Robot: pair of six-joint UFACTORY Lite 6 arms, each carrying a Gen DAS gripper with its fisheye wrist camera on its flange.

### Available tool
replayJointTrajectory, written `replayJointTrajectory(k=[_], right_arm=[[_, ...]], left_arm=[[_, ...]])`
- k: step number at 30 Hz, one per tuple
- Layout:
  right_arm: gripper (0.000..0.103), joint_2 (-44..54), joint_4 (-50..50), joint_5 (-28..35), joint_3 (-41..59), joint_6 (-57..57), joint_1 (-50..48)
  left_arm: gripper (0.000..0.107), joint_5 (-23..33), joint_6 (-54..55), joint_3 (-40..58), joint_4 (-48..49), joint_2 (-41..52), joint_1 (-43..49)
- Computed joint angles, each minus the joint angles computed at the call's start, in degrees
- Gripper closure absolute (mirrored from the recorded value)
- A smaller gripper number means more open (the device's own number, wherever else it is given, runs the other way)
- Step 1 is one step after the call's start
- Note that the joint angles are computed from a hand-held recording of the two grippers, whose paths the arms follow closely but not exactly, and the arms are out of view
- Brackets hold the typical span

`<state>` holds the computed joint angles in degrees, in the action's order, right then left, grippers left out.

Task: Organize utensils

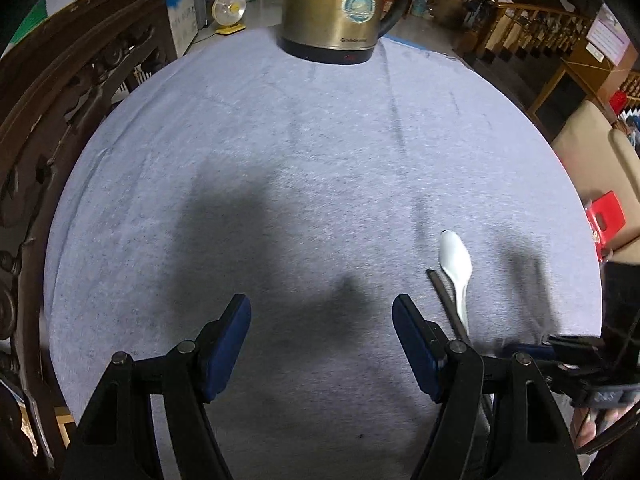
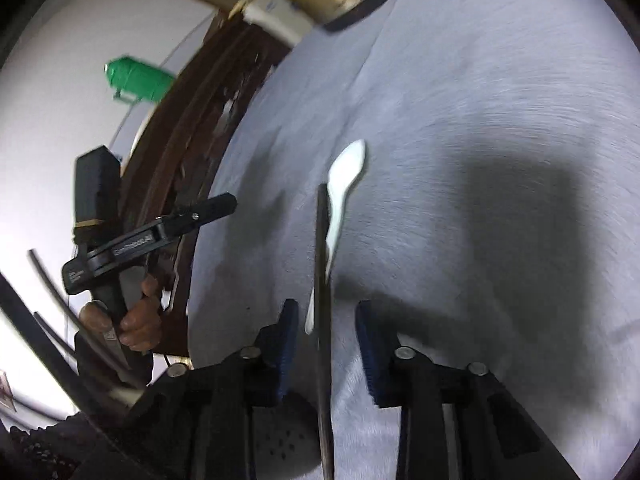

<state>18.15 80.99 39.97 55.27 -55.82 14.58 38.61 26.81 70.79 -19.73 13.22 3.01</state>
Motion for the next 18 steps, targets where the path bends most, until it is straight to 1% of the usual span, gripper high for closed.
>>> replayJointTrajectory(k=[2,5,10,12,14,15,16,18], right_arm=[[0.075,4.9,-4.0,1.4,5.8,2.7,0.6],[0.076,8.2,-9.1,1.9,11.5,6.6,1.7],[0.075,10.3,-20.1,1.9,18.2,15.4,5.1],[0.076,10.8,-26.3,1.6,20.9,20.2,6.8],[0.089,11.8,-34.4,0.3,23.7,26.4,9.1],[0.089,11.8,-37.6,0.6,24.8,28.5,9.6],[0.092,12.1,-40.4,0.5,25.8,30.7,10.5],[0.092,12.3,-45.9,0.1,27.2,34.8,12.0]], left_arm=[[0.033,0.2,0.4,0.3,0.1,0.2,0.7],[0.033,0.4,0.8,0.7,-0.2,0.6,1.5],[0.033,-0.5,1.2,0.6,-0.5,1.8,1.7],[0.033,-0.8,1.1,0.1,-0.5,1.5,1.5],[0.033,-1.2,0.7,-0.3,-0.4,1.3,0.9],[0.033,-1.3,0.6,-0.4,-0.3,1.2,0.8],[0.033,-1.4,0.4,-0.5,-0.2,1.0,0.8],[0.033,-0.8,0.7,-0.7,-0.2,0.2,1.3]])
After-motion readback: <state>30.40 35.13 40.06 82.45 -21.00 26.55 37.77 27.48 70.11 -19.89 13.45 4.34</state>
